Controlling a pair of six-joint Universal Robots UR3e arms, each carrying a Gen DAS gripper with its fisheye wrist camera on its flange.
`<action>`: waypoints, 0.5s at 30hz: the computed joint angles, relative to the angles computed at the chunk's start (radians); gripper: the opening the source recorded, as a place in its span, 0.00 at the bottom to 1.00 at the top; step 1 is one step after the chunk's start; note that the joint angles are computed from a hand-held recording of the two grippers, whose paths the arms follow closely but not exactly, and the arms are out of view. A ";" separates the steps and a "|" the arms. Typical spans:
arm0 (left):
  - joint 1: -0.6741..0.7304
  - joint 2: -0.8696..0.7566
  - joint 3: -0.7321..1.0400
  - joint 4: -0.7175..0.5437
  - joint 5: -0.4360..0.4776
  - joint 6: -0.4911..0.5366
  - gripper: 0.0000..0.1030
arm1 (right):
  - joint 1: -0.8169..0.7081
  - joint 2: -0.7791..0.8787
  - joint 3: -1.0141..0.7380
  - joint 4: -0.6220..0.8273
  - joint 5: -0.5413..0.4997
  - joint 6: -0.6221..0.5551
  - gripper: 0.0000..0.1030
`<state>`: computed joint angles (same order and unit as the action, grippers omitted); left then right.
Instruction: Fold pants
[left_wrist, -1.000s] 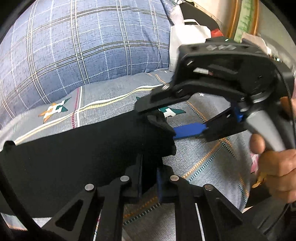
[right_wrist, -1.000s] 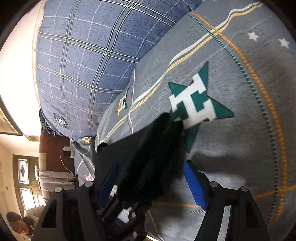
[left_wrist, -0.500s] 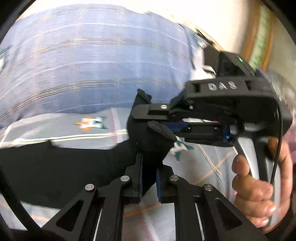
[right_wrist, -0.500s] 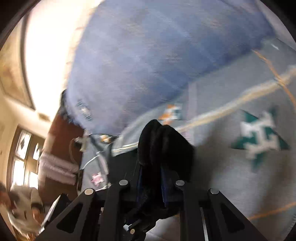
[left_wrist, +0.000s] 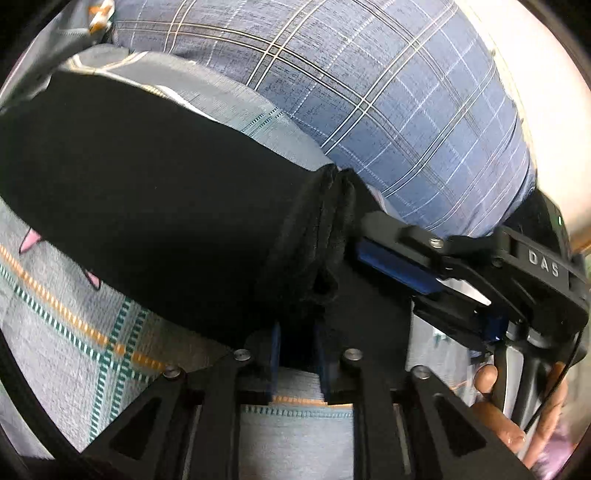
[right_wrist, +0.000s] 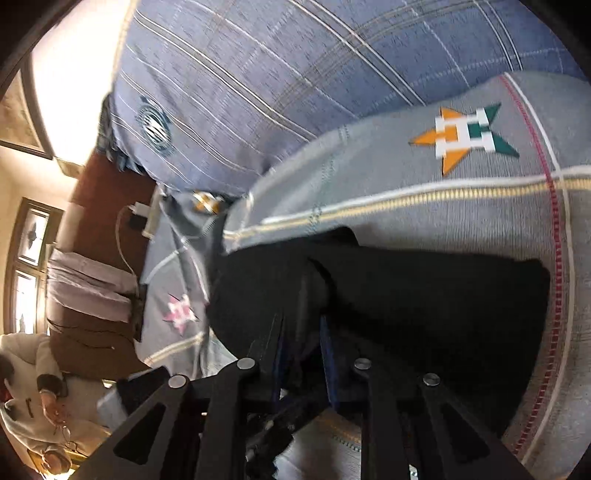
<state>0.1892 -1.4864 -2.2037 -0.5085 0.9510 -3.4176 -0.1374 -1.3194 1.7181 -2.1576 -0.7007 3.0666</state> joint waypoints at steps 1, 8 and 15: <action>-0.006 0.004 0.008 -0.006 0.005 0.001 0.32 | -0.024 -0.044 0.037 -0.021 0.024 -0.001 0.23; -0.073 -0.040 0.066 0.053 0.094 -0.046 0.45 | -0.144 -0.268 0.205 -0.134 -0.017 0.022 0.78; -0.071 0.123 0.020 0.013 0.171 -0.010 0.09 | -0.164 -0.265 0.220 -0.094 -0.197 0.052 0.76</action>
